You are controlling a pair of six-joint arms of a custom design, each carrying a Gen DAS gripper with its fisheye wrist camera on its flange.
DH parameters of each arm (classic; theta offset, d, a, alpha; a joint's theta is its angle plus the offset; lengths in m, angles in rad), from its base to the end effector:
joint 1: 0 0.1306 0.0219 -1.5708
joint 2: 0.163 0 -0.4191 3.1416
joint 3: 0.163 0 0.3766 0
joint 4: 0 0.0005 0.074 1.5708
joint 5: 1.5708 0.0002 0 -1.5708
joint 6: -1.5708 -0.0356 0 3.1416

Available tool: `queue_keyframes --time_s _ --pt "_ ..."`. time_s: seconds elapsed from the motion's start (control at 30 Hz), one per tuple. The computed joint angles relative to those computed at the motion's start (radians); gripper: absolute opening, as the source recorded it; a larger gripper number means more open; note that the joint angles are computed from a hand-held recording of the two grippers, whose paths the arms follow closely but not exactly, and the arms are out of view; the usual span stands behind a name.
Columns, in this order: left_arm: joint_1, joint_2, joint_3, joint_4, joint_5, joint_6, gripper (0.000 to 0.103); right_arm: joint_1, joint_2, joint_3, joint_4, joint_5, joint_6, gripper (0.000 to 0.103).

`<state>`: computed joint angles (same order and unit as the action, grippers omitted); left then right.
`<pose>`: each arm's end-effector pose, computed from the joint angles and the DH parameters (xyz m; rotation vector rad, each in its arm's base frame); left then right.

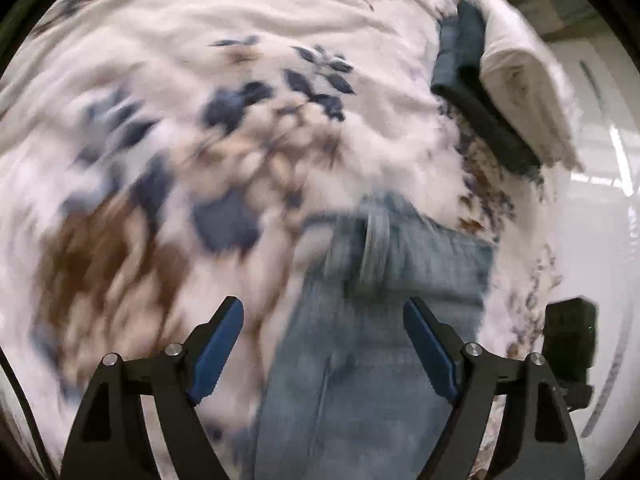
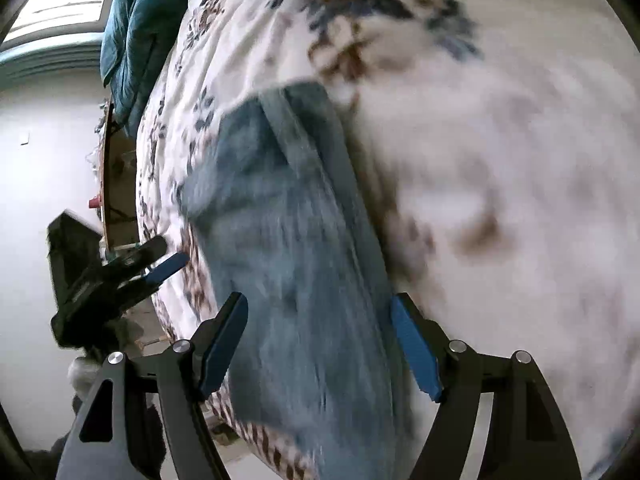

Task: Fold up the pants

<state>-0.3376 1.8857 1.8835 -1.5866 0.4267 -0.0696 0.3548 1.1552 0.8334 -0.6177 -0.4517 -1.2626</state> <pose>0.5508 -0.2095 0.3955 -0.6009 -2.9391 0.6405 0.3106 0.1311 0.3316 1.0437 2.6207 1.1108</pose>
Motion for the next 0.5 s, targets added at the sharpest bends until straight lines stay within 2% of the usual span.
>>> queue_keyframes --time_s 0.07,0.1,0.13,0.2,0.27,0.33,0.37,0.43,0.5 --pt "-0.030 0.044 0.028 0.015 -0.010 -0.031 0.078 -0.039 0.089 0.033 0.046 -0.049 0.059 0.076" --pt "-0.042 0.051 0.032 0.036 -0.006 -0.048 0.059 -0.058 0.122 0.043 0.061 -0.071 0.102 0.076" --pt "-0.056 0.054 0.032 0.057 0.005 -0.080 0.044 -0.064 0.151 0.065 0.044 -0.076 0.154 0.075" --pt "-0.079 0.050 0.042 0.078 -0.036 -0.105 0.034 -0.065 0.187 0.079 0.048 -0.054 0.172 0.054" --pt "-0.090 0.044 0.056 0.099 -0.039 -0.117 0.029 -0.081 0.172 0.058 0.069 -0.041 0.137 0.041" --pt "-0.095 0.073 0.102 0.081 -0.011 -0.117 0.029 -0.099 0.127 0.003 0.145 -0.025 0.057 0.037" --pt "-0.097 0.088 0.120 0.074 -0.010 -0.109 0.029 -0.102 0.118 -0.008 0.153 -0.027 0.055 0.037" --pt "-0.089 0.110 0.147 0.031 -0.013 -0.100 0.033 -0.104 0.124 -0.022 0.189 -0.067 0.039 0.044" --pt "-0.066 0.101 0.141 -0.003 0.015 -0.059 0.040 -0.114 0.129 -0.015 0.167 -0.100 0.047 0.053"
